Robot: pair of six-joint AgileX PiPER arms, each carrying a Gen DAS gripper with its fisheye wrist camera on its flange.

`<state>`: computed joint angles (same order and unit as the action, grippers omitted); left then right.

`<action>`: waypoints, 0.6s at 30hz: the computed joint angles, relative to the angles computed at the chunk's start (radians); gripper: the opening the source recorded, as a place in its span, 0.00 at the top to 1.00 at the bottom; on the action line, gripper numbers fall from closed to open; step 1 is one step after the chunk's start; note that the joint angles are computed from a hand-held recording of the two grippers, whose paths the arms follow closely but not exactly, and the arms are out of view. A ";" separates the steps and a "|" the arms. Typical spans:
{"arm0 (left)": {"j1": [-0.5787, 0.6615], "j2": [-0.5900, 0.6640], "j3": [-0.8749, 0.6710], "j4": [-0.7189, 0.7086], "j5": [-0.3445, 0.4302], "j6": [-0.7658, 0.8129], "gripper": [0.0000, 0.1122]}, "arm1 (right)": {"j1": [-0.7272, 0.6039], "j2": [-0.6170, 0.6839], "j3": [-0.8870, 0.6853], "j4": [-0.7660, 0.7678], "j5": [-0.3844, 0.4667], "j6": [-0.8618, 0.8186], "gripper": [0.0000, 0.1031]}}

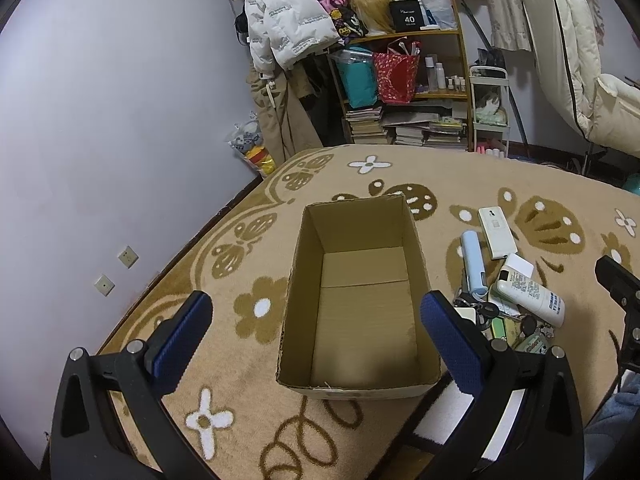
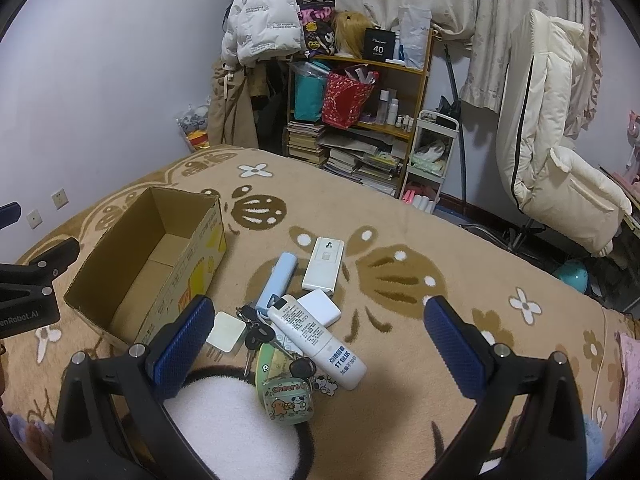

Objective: Organize rigid objects

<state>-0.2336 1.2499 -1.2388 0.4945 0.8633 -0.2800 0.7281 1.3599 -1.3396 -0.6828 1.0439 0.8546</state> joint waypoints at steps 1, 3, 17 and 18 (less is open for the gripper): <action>0.000 0.002 -0.002 -0.002 0.000 0.001 0.08 | 0.000 -0.001 0.000 0.000 0.001 0.000 0.00; 0.001 0.002 -0.003 -0.003 0.000 0.001 0.08 | 0.001 0.001 -0.001 -0.002 0.001 0.001 0.00; 0.007 0.013 -0.021 -0.004 0.012 0.005 0.08 | -0.009 -0.002 0.009 -0.001 -0.009 0.000 0.00; 0.008 0.014 -0.023 -0.007 0.014 0.007 0.08 | -0.011 -0.003 0.011 0.000 -0.011 -0.002 0.00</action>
